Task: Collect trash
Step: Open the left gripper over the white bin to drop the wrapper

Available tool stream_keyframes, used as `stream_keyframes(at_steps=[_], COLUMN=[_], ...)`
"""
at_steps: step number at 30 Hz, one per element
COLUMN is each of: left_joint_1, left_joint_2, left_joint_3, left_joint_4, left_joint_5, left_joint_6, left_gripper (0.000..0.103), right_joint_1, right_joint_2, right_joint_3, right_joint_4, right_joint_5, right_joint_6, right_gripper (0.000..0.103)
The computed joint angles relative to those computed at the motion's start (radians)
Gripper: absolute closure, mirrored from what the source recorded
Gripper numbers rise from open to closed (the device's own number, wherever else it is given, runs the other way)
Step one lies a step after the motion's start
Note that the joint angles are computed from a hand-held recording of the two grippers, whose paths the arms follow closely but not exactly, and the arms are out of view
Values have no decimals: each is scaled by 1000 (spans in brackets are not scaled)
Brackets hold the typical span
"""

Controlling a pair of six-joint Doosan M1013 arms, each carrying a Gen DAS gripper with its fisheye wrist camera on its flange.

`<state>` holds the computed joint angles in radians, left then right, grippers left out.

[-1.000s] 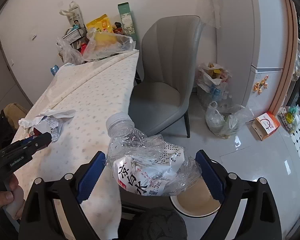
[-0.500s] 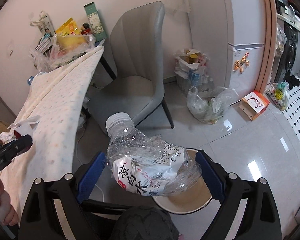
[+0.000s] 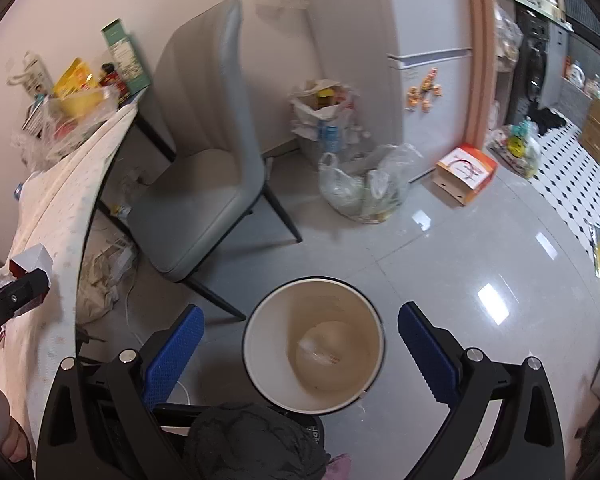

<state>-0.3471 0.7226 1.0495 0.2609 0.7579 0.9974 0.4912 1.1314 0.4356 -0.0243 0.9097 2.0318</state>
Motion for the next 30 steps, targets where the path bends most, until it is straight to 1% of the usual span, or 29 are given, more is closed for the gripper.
stream_keyframes(at_steps=[3,5,7,10,13,14,15,16,17,18,19,20,22,27,30], left_joint_1=[-8,-13,-15,-23,-25,-26,-26,-26,-24,-22,-20,-21,-22,-10,-1], left_joint_2=[32,54,79,111,146,161,175,189,197,202,201,196,181,122,59], left_joint_3=[-50,-84,-123,-174,-232,-256,-280,-303,-318,-327,-326,-318,-293,-202,-106], left_joint_4=[-62,-99,-147,-167,-206,-213,-217,-231,-250,-264,-266,-254,-219,-149,-85], left_joint_5=[20,38,61,86,111,125,141,154,161,162,158,148,123,61,-27], left_joint_6=[72,110,148,176,205,215,227,246,266,282,291,287,259,154,67], left_gripper=[65,65,65,64,61,53,46,33,23,19,13,10,7,7,7], right_joint_1=[-9,-15,-20,-26,-31,-33,-34,-34,-35,-35,-36,-36,-35,-27,-16], right_joint_2=[-60,-88,-105,-122,-133,-135,-137,-141,-144,-146,-146,-146,-144,-122,-103], right_joint_3=[115,168,202,232,250,253,257,264,271,273,274,273,268,219,172], right_joint_4=[-35,-51,-62,-76,-94,-97,-99,-105,-106,-105,-102,-99,-89,-52,-33], right_joint_5=[-66,-95,-110,-119,-125,-127,-130,-135,-140,-143,-144,-144,-139,-115,-100], right_joint_6=[43,69,87,102,123,131,138,146,150,151,147,144,132,92,52], right_gripper=[8,8,8,8,8,8,8,8,8,8,8,8,8,8,8])
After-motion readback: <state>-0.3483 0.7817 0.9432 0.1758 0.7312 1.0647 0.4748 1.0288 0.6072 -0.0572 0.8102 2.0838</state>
